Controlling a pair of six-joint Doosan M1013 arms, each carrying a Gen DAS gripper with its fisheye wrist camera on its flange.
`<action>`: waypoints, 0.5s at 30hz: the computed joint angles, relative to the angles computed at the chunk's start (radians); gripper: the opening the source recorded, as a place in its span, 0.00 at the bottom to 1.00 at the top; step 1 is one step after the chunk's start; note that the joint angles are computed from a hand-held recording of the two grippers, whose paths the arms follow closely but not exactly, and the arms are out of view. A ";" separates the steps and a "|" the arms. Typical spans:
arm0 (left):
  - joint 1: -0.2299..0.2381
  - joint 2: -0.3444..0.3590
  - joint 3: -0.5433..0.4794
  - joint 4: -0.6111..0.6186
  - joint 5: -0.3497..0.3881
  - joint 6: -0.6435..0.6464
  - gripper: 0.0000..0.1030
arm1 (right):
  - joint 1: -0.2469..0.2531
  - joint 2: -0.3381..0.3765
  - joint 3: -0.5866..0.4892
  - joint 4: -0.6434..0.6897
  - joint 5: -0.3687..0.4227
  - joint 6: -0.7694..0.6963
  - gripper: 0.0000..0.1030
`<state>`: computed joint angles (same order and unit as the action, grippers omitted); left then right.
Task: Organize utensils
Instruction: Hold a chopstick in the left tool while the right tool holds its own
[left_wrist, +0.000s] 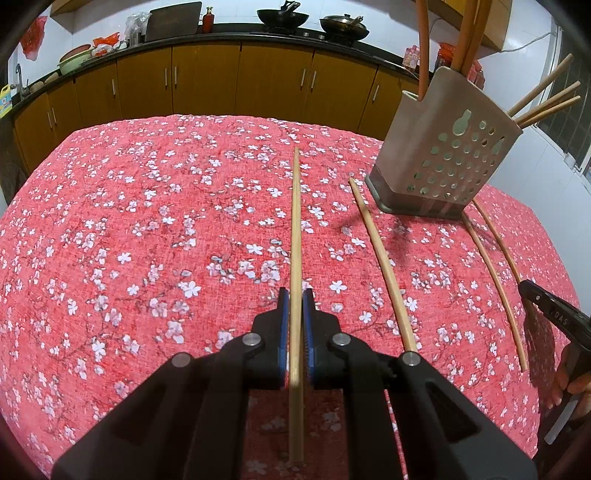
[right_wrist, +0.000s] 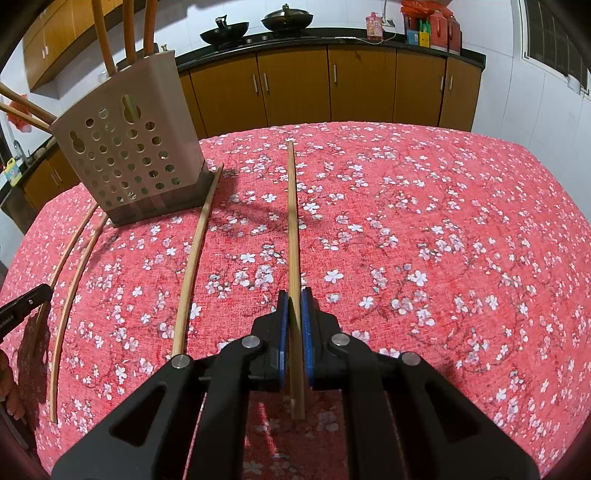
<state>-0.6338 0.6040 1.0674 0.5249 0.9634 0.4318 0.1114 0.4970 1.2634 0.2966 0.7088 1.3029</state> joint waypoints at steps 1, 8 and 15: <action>0.000 0.001 0.000 0.000 0.000 0.000 0.10 | 0.000 0.000 0.000 0.000 0.000 0.000 0.08; 0.000 0.000 0.000 0.001 0.002 0.001 0.10 | -0.001 0.001 -0.002 -0.001 0.002 0.000 0.08; -0.028 0.041 -0.071 0.052 0.138 0.061 0.10 | 0.008 -0.005 0.005 -0.039 -0.007 0.018 0.08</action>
